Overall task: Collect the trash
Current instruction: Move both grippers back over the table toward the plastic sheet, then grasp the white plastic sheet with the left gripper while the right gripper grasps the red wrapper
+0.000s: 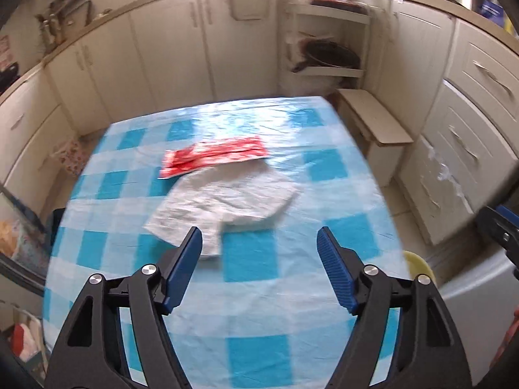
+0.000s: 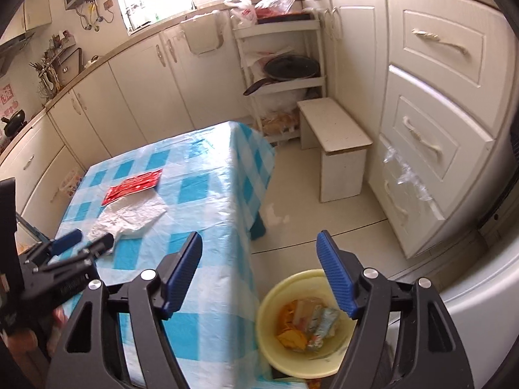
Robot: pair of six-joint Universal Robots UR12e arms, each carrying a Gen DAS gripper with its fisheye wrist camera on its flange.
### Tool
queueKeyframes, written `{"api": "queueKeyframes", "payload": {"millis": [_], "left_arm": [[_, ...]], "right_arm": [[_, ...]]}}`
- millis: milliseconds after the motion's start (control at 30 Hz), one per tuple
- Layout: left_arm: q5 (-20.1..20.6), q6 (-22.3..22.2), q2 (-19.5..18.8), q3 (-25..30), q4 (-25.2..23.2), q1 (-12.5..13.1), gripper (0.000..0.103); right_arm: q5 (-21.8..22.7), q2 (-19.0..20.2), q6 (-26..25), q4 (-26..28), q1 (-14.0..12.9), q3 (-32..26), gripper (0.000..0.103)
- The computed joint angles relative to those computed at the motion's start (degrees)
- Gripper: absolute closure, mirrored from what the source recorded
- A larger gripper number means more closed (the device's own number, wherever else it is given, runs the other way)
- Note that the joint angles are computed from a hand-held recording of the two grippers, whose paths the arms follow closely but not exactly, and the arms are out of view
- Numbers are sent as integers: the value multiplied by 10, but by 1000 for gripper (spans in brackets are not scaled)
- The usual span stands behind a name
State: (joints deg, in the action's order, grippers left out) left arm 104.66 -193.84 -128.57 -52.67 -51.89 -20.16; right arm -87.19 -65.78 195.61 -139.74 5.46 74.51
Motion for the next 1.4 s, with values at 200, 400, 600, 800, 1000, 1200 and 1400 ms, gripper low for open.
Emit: {"api": "queueKeyframes", "payload": {"millis": [200, 400, 600, 800, 1000, 1200, 1400], "left_arm": [[7, -25, -13, 13, -35, 32, 24], [-25, 16, -47, 50, -65, 36, 16], [-64, 22, -63, 71, -112, 43, 29], [-105, -6, -45, 51, -113, 59, 100], [-148, -7, -3, -5, -95, 78, 101], [-138, 21, 25, -37, -98, 89, 101], [-141, 16, 34, -48, -109, 98, 101]], "right_arm": [[39, 34, 3, 9, 17, -49, 33], [59, 67, -4, 16, 32, -101, 33], [76, 110, 15, 40, 38, -162, 33], [82, 174, 14, 91, 50, -263, 33], [81, 251, -15, 162, 68, -382, 31], [20, 339, -88, 287, 92, -532, 19], [-8, 342, -140, 267, 103, -521, 31]]}}
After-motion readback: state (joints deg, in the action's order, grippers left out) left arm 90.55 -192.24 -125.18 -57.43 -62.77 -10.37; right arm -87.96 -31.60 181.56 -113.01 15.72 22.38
